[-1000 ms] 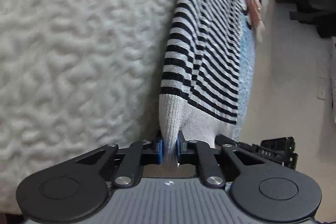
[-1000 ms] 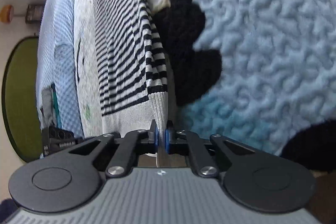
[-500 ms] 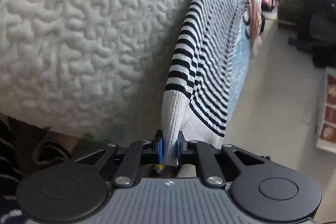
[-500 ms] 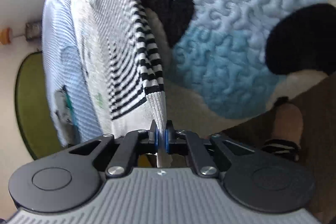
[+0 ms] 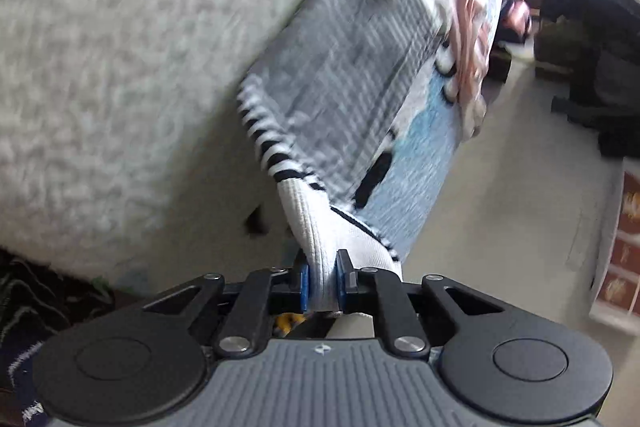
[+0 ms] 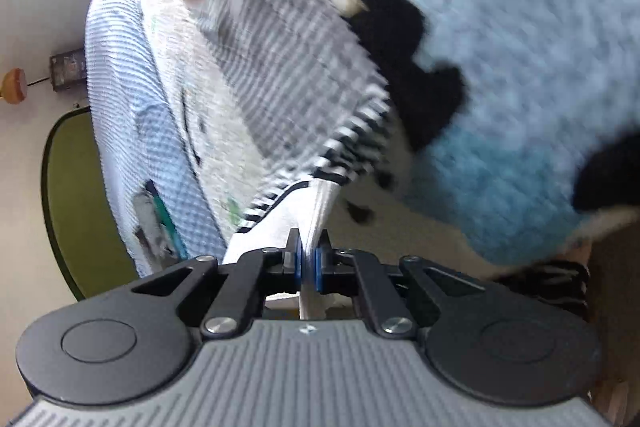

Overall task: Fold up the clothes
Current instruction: 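Lift the hem end and fold it over the strip with both grippers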

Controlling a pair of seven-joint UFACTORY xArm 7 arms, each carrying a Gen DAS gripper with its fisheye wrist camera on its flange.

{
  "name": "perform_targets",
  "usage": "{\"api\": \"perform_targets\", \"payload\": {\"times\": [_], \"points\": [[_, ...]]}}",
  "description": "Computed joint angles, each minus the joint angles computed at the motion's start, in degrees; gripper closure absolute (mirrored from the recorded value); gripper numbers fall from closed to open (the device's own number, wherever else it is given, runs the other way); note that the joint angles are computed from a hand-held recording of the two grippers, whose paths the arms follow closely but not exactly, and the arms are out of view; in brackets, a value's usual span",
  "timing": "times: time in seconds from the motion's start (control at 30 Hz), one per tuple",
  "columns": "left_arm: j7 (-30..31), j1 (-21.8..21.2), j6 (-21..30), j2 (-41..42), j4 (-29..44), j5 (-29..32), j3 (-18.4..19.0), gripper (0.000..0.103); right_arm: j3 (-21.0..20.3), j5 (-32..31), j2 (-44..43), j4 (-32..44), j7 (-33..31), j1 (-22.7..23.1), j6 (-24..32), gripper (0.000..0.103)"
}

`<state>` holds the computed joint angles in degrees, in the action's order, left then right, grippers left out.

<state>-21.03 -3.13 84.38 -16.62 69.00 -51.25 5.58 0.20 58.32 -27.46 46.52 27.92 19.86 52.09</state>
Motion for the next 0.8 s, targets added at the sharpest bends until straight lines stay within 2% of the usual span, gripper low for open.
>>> {"api": "perform_targets", "payload": {"times": [0.2,0.43,0.53,0.63,0.73,0.8], "points": [[-1.6,2.6,-1.4,15.6,18.2,-3.6,-0.3,0.089,-0.2,-2.8,14.1,16.2,-0.2,-2.8,-1.2,0.097],[-4.2,7.4,-3.0,36.4,42.5,-6.0,-5.3,0.090,3.2,-12.2,29.6,34.2,8.1,-7.8,-2.2,0.097],[-4.9,8.7,-0.6,43.4,51.6,-3.4,-7.5,0.090,4.9,-15.9,35.6,41.1,9.7,-8.9,-1.7,0.097],[-6.6,8.7,-0.8,46.5,52.9,-2.0,-10.0,0.086,6.3,-17.3,38.3,44.0,10.8,-9.8,-1.0,0.097],[-6.5,9.7,-1.9,44.0,46.3,-1.3,-12.1,0.074,7.2,-16.5,38.2,43.2,10.7,-10.8,-0.7,0.097],[-5.5,10.1,-2.4,42.3,41.9,-1.0,-13.5,0.074,7.5,-14.9,37.1,41.2,10.1,-11.5,-0.3,0.097]]}}
